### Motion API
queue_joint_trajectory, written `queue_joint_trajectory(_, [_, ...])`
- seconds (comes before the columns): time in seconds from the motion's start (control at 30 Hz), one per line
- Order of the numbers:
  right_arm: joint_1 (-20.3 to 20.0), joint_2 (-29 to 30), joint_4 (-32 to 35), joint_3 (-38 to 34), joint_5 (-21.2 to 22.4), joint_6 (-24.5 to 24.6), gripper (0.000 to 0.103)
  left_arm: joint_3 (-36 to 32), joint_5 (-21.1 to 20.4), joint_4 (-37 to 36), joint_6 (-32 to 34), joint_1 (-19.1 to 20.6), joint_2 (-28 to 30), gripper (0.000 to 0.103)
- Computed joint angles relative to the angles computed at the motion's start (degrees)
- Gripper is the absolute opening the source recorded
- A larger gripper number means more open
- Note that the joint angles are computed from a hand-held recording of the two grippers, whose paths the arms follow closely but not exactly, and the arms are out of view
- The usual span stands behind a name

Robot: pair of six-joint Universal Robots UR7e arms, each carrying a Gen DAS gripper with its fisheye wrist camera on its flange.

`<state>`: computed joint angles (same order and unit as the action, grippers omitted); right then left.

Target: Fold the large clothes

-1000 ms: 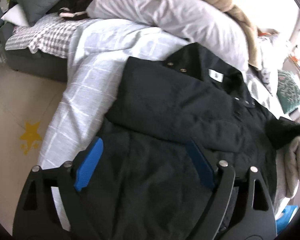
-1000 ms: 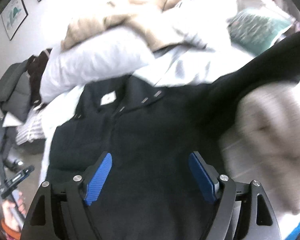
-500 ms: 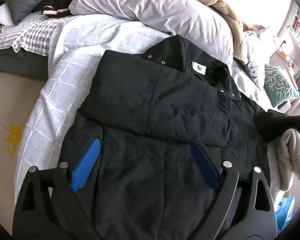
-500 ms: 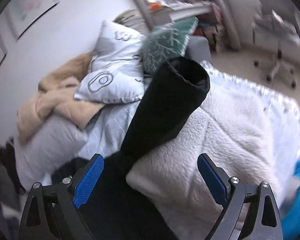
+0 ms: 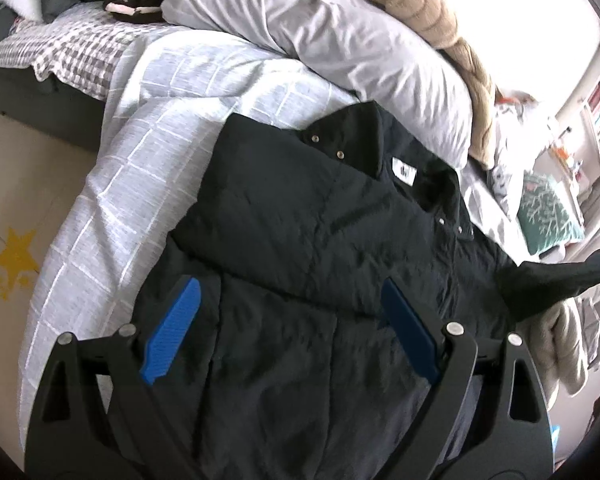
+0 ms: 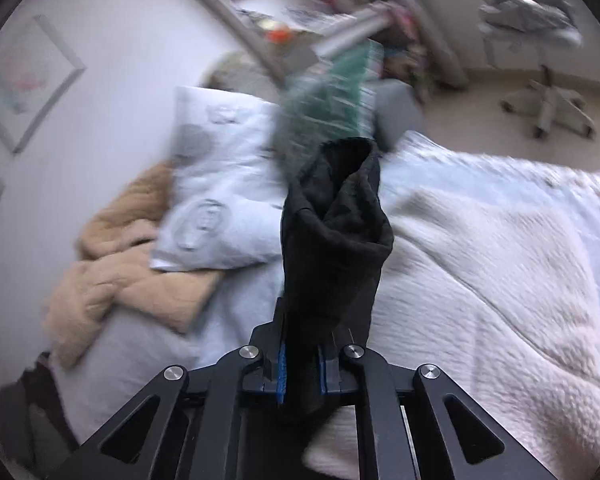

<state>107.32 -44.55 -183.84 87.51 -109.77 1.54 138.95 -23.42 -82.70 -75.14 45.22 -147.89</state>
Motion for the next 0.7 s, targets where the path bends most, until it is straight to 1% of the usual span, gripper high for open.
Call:
queue_joint_trajectory(0.1, [2.3,-0.1,1.3,-0.1,3.9,-7.3,0.010,0.0,-0.1,-1.4,0.7,-0.2,-0.7,0.092])
queue_joint_trajectory(0.17, [4.2,0.2,3.8,-0.6,7.1,-12.5,0.010,0.1,-0.1,-2.0,1.4,-0.4,-0.9,0.092])
queue_joint_trajectory(0.27, [7.6,2.3,8.6,-3.0,8.5,-19.4,0.010,0.2,0.0,-2.6,2.4,-0.4,-0.6,0.092])
queue_joint_trajectory(0.37, [11.2,5.5,12.8,-5.1,8.4,-25.2,0.010,0.4,0.1,-3.2,3.3,0.0,-0.4,0.092])
queue_joint_trajectory(0.43, [13.4,8.1,15.4,-5.9,8.9,-27.9,0.010,0.6,-0.1,-4.3,4.4,0.6,-0.2,0.092])
queue_joint_trajectory(0.53, [15.6,11.8,19.3,-6.7,9.7,-29.6,0.013,1.1,-0.7,-7.7,7.0,2.1,0.3,0.092])
queue_joint_trajectory(0.57, [16.4,13.6,21.5,-7.3,9.8,-29.9,0.018,1.1,-0.8,-7.9,7.2,2.3,0.3,0.092])
queue_joint_trajectory(0.6, [16.9,14.9,23.8,-8.1,9.6,-30.0,0.025,1.2,-1.0,-8.8,8.0,2.7,0.5,0.092])
queue_joint_trajectory(0.63, [17.3,16.5,27.6,-9.1,9.9,-29.9,0.029,1.3,-1.2,-9.2,8.4,3.0,0.7,0.092])
queue_joint_trajectory(0.67, [17.7,18.1,32.8,-10.6,10.3,-29.9,0.036,1.3,-1.3,-9.3,8.6,3.1,0.7,0.092])
queue_joint_trajectory(0.7, [18.0,19.0,35.7,-11.3,10.6,-30.2,0.038,1.3,-1.4,-9.4,8.8,3.2,0.8,0.092])
